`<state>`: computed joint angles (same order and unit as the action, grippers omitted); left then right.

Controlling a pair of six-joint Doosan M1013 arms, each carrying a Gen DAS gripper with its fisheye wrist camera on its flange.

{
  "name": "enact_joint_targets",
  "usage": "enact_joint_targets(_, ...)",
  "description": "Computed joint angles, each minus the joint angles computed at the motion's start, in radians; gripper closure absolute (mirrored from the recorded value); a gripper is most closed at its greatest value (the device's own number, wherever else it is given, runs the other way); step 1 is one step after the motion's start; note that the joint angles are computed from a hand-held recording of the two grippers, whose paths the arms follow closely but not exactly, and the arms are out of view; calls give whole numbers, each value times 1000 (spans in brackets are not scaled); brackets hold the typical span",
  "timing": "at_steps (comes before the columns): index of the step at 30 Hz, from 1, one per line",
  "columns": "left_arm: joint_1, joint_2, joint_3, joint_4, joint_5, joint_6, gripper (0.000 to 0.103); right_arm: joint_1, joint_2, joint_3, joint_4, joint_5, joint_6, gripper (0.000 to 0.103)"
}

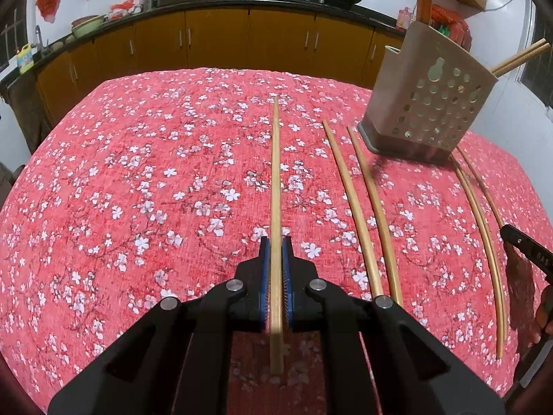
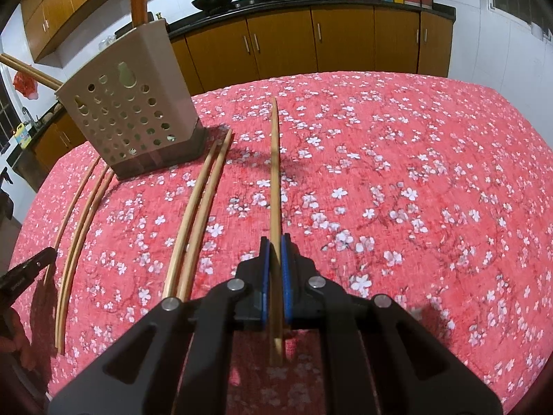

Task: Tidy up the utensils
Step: 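Lift the right tool's chopstick toward the holder while the left tool lifts its chopstick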

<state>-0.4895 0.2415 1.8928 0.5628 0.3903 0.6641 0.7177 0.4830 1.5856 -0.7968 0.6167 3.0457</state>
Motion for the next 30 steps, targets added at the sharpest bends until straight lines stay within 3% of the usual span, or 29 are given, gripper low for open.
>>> enact_joint_targets(7,5,-22,2,7,-3,4,95,19,-42,37,-128,6,116,95)
enact_joint_targets(20,19,-130,16,260,-121,-276,95,51,-136,78,-466,88,383,95)
enact_joint_targets(30,27,-154,9,414,-157,-438,96,63,-152,77,-585,122,463,95)
